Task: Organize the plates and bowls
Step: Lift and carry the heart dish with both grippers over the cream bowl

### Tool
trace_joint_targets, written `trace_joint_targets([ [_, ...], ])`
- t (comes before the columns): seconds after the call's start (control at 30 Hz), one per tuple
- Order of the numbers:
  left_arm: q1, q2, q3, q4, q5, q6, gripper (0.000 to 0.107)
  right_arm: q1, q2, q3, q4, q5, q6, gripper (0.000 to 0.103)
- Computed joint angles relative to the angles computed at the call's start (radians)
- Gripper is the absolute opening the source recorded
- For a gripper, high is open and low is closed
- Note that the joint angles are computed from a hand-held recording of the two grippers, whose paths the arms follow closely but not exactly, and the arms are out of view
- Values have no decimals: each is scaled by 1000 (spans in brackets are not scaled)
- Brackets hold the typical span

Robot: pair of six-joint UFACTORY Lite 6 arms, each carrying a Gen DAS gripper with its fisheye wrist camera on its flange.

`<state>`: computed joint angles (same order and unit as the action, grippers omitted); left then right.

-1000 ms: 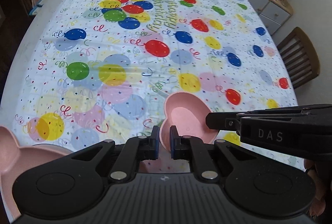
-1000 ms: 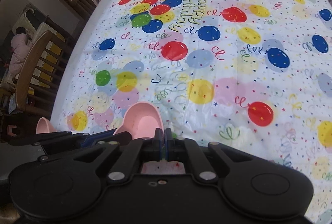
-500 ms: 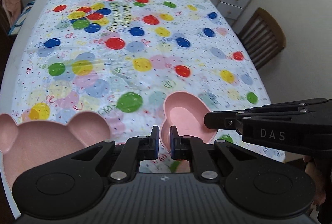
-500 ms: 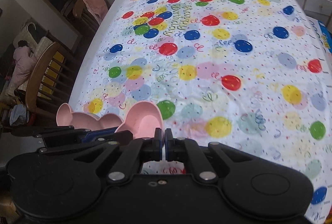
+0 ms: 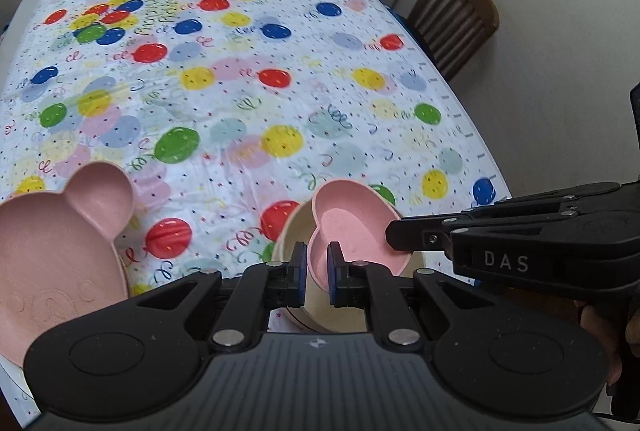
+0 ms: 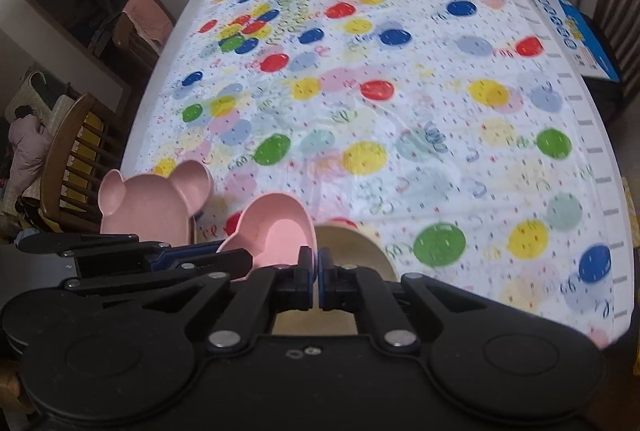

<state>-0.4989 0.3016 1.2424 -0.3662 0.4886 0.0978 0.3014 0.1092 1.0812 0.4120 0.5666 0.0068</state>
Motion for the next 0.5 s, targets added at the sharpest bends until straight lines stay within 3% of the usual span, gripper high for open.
trace_joint_targets([
  [0.27,-51,49,-15,49,-48,-29,10,4,-51,-151,-7,-80,31,2],
  [0.5,-66,107,1,94,-60,-57,10,21,-23,-183,-24,-137,57,2],
])
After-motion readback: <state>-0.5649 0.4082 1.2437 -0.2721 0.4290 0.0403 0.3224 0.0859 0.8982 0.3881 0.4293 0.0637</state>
